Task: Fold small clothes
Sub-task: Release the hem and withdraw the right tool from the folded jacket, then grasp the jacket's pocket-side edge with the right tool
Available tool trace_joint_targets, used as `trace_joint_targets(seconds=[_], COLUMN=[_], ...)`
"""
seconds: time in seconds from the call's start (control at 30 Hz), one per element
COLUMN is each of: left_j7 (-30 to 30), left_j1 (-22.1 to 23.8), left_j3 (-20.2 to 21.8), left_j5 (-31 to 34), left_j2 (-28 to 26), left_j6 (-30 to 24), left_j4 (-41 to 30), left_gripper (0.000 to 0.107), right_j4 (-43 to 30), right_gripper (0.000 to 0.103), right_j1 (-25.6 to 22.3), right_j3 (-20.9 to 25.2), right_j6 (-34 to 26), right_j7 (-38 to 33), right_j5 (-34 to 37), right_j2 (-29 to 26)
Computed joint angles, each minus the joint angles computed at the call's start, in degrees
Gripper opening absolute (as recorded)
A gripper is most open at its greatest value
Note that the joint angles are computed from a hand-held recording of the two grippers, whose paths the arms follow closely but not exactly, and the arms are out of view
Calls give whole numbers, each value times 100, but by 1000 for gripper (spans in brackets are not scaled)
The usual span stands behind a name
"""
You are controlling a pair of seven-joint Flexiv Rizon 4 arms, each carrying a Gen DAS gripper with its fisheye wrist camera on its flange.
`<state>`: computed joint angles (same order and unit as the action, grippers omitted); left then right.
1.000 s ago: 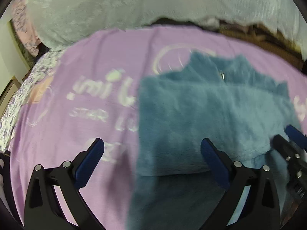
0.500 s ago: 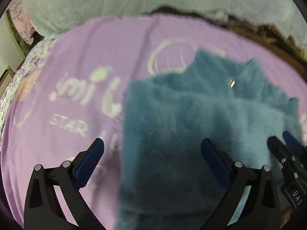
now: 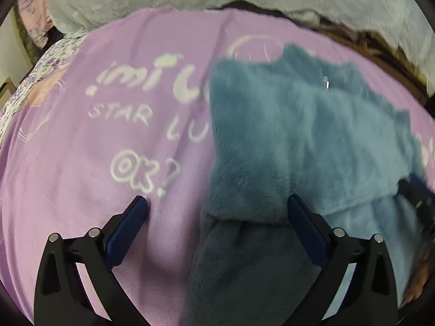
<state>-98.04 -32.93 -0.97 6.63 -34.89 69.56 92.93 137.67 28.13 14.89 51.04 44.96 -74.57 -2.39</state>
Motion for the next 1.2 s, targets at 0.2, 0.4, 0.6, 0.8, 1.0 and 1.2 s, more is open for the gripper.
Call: trace_joint_targets(seconds=[0.2, 0.4, 0.6, 0.8, 1.0, 1.2], left_j7=[-7, 439, 759, 1228, 1386, 1707], left_j1=[14, 504, 587, 899, 811, 1161], left_j3=[28, -457, -539, -940, -885, -1323], left_j5=[144, -271, -423, -838, -977, -1297], left_j2=[387, 873, 1250, 1573, 1729, 1838], left_j6=[208, 720, 1263, 1708, 1978, 2134], left_j4=[577, 1600, 2427, 3169, 3490, 3750], left_gripper=[99, 98, 99, 99, 98, 98], right_j4=[183, 423, 452, 438, 404, 406], right_gripper=[67, 67, 72, 73, 73, 74], right_j1=[322, 835, 1235, 1503, 1775, 2132], right_j3=[374, 870, 1072, 1174, 1359, 1599], right_j6=[-519, -1181, -1538, -1743, -2095, -2456], right_j7=[320, 632, 905, 1080, 1303, 1697], right_j5=[402, 1251, 1529, 1718, 1972, 2354], right_j2=[318, 588, 635, 618, 656, 694])
